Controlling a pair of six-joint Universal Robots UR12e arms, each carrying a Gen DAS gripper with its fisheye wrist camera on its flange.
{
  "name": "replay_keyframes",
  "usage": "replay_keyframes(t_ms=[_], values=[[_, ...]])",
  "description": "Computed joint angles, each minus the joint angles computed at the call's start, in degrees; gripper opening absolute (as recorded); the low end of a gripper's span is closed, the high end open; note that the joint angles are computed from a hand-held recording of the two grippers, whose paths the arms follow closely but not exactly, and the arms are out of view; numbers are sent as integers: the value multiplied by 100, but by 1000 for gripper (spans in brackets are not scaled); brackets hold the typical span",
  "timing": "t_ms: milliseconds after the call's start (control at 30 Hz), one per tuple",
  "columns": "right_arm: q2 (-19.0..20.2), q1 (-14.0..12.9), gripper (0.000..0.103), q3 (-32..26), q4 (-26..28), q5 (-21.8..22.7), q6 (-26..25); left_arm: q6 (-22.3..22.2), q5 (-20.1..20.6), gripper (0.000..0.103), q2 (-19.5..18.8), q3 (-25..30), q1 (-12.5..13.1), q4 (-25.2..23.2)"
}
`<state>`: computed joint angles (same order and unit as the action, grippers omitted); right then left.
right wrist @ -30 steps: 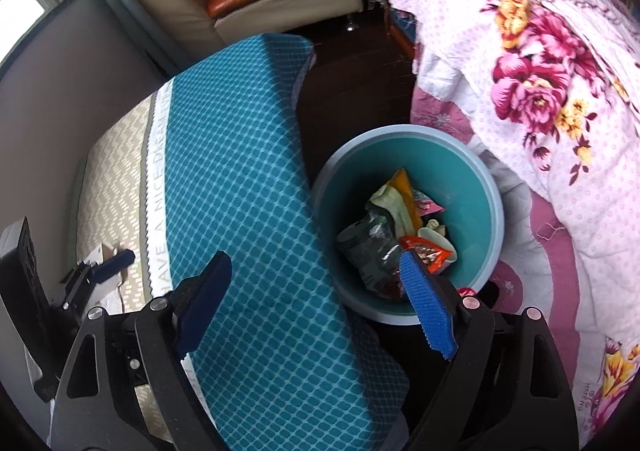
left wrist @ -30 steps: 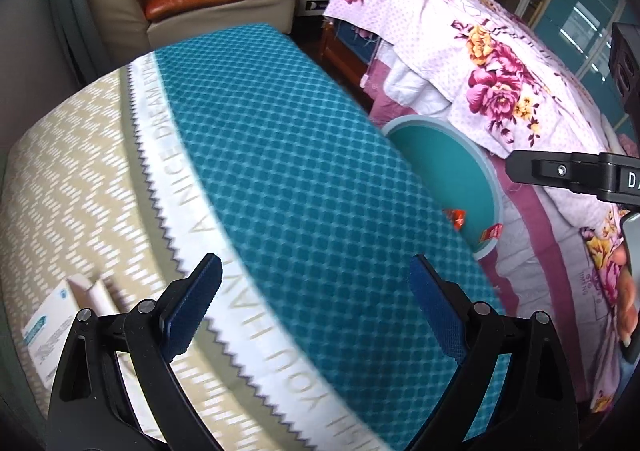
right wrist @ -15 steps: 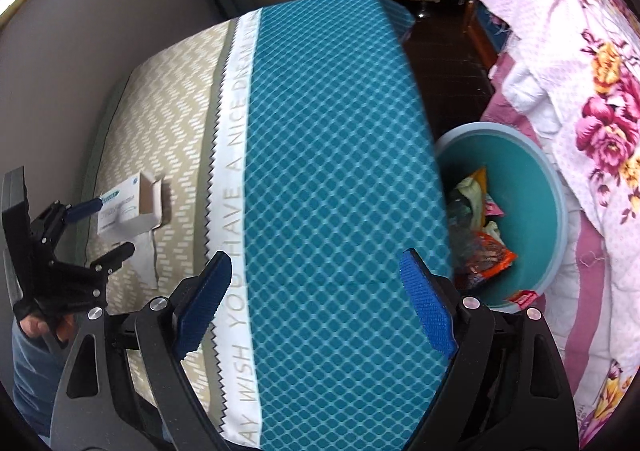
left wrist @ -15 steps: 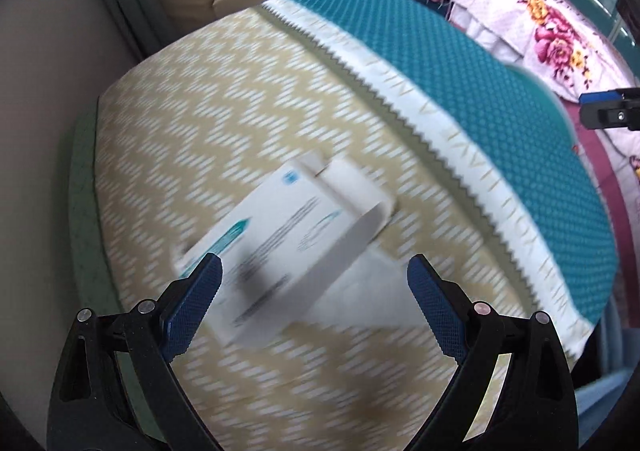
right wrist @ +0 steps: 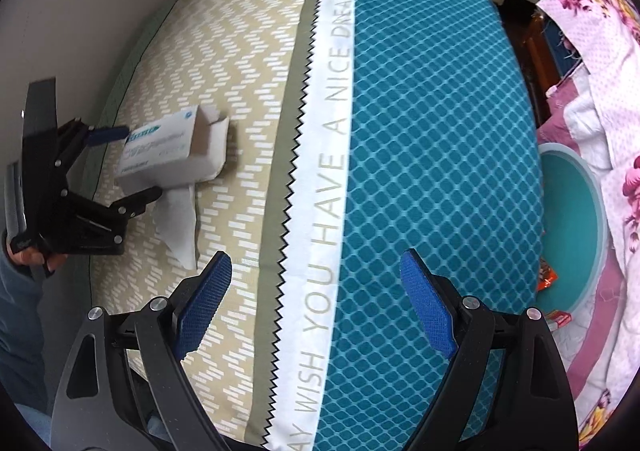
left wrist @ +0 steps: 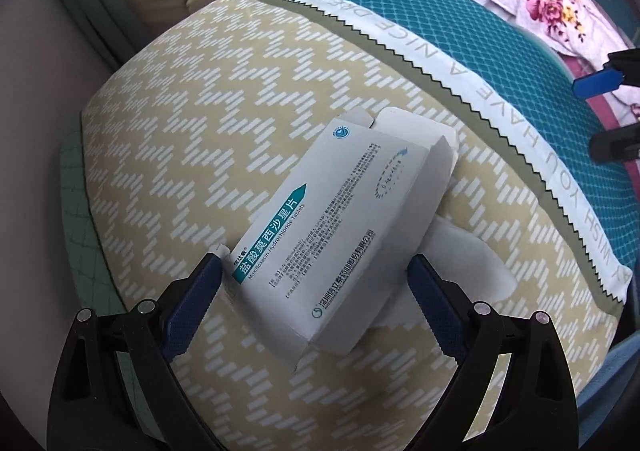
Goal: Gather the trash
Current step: 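Grasp the white medicine box with the left tool while the right tool grasps the white tissue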
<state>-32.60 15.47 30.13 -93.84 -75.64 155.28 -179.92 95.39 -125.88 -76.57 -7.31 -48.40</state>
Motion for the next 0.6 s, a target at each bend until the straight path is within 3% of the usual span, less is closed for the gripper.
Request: replay_keyframes(t_ms=[200, 433, 533, 600], values=[[175, 91, 82, -269, 227, -51, -66, 124, -349, 98, -189, 248, 63, -165], [212, 158, 82, -258, 169, -17, 72, -271, -481, 97, -212, 251, 172, 213], [304, 143, 82, -419, 210, 8, 146, -452, -570, 72, -201, 236, 196, 369], [354, 134, 82, -517, 235, 10, 147, -607, -587, 40, -184, 224, 198, 459]])
